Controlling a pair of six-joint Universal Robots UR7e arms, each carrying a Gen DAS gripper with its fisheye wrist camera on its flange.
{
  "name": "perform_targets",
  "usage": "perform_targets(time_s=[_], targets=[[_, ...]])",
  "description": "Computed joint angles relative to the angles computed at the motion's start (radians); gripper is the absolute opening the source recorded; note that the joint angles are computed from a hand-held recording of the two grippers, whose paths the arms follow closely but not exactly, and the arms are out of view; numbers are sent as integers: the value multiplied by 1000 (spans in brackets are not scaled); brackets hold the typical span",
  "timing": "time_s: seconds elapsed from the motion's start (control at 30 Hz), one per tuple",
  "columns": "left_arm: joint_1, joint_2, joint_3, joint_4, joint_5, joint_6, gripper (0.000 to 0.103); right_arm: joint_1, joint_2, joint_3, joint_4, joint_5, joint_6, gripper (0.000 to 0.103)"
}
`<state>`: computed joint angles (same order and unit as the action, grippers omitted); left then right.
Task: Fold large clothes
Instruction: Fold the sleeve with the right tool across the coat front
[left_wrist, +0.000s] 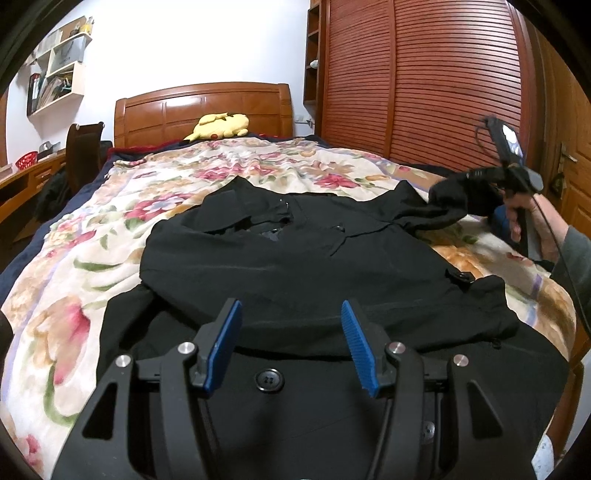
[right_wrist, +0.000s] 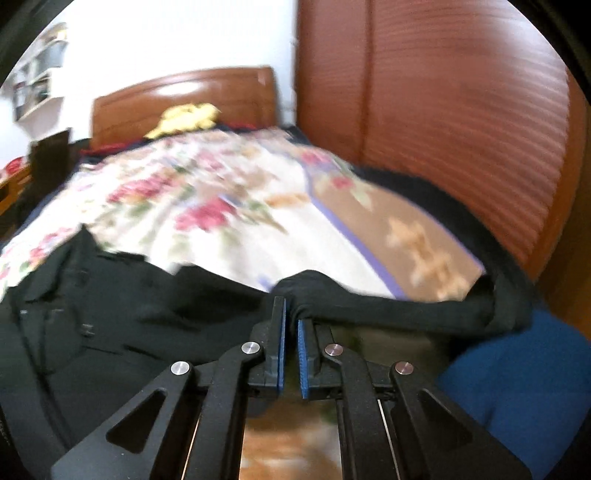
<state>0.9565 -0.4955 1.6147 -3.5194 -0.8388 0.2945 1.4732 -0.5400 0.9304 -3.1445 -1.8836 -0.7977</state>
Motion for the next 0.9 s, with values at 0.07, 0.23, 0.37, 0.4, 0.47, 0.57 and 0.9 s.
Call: perform_targets(time_s=[0.07, 0.23, 0.37, 0.4, 0.47, 0.57, 0.9], targets=[[-2, -4, 8, -12, 9, 6, 55, 23, -22, 62, -31, 37, -25, 3], [-6, -28, 48, -52, 37, 21, 55, 74, -63, 183, -50, 122, -82, 3], [-6, -50, 79, -87, 59, 29, 55, 105, -99, 288, -39, 183, -123, 3], [-5, -55, 85, -93, 63, 28, 55, 112, -105, 316, -32, 197, -135, 3], [-2, -68, 98, -97, 63, 24, 55, 118, -110, 349, -21, 211, -147, 3], [1, -84, 118, -108, 66, 20, 55, 125, -102, 380, 3, 205, -158, 3], [4, -107, 157, -162, 90, 33, 55, 115, -94, 471, 79, 148, -98, 3]])
